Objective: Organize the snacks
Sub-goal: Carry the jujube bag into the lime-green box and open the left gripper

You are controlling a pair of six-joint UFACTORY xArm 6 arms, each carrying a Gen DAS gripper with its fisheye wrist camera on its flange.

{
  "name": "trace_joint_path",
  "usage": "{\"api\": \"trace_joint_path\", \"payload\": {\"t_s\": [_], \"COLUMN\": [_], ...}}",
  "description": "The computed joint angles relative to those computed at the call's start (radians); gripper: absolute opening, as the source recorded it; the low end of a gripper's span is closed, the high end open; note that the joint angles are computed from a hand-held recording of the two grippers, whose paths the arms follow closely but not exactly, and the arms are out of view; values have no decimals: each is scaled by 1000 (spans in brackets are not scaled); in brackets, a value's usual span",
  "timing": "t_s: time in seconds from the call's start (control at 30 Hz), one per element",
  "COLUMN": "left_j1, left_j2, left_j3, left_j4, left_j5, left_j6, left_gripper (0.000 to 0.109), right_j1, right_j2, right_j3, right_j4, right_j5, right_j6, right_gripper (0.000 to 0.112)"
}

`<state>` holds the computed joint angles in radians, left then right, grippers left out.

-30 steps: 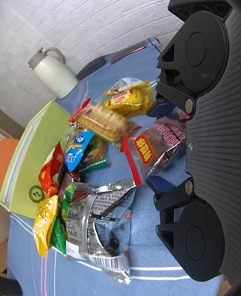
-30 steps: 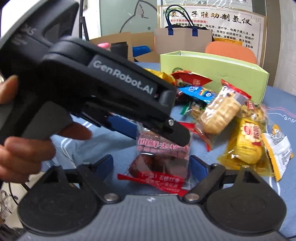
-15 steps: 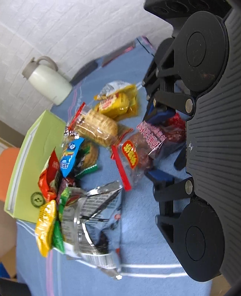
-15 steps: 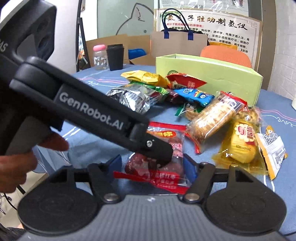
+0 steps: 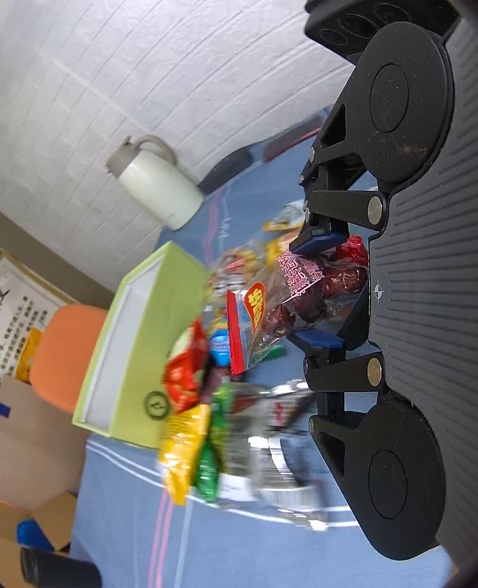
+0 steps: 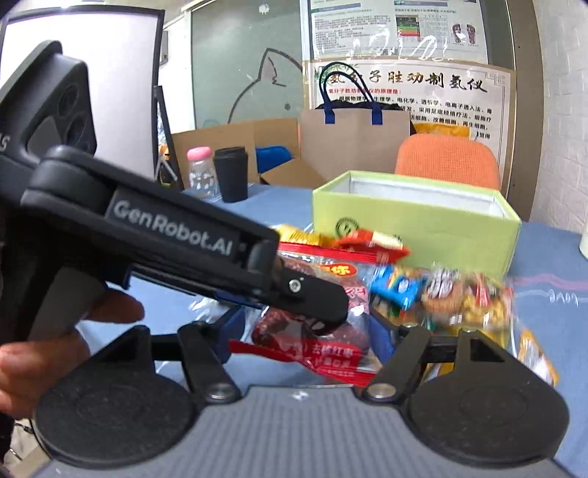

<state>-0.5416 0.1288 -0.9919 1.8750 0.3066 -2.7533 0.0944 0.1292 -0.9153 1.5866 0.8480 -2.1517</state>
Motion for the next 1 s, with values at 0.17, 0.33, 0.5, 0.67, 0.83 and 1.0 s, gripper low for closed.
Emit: {"api": "trace_joint_path", "payload": {"t_s": [0.17,0.33,0.5,0.67,0.83,1.0], "left_j1": [102,248,362,419,403,320], "left_j2": [58,194,360,470,355,201], "left_j3": [-135,-347,-507,-580,-481,-327], "left_j4": [-21,-136,-488,-707,-389,-47], "left_j5": [-26,-113,-191,-194,-120,-108], "left_j6": [135,376,759,969,686,331], "left_gripper": [24,24,24,38,59,67], "right_j1": [71,150,199,211,147,45], "right_j2": [141,386,680,924,716,461], "right_j3": [-244,-629,-1049,-1400,-1102,-718], "right_j4": [27,-103,-350,-527,-294,-125], "right_j5": [-44,-113,-107,-44,-60,-22], "right_j6": [49,240,539,787,560,345], "right_gripper": [76,75,75,76,92,93]}}
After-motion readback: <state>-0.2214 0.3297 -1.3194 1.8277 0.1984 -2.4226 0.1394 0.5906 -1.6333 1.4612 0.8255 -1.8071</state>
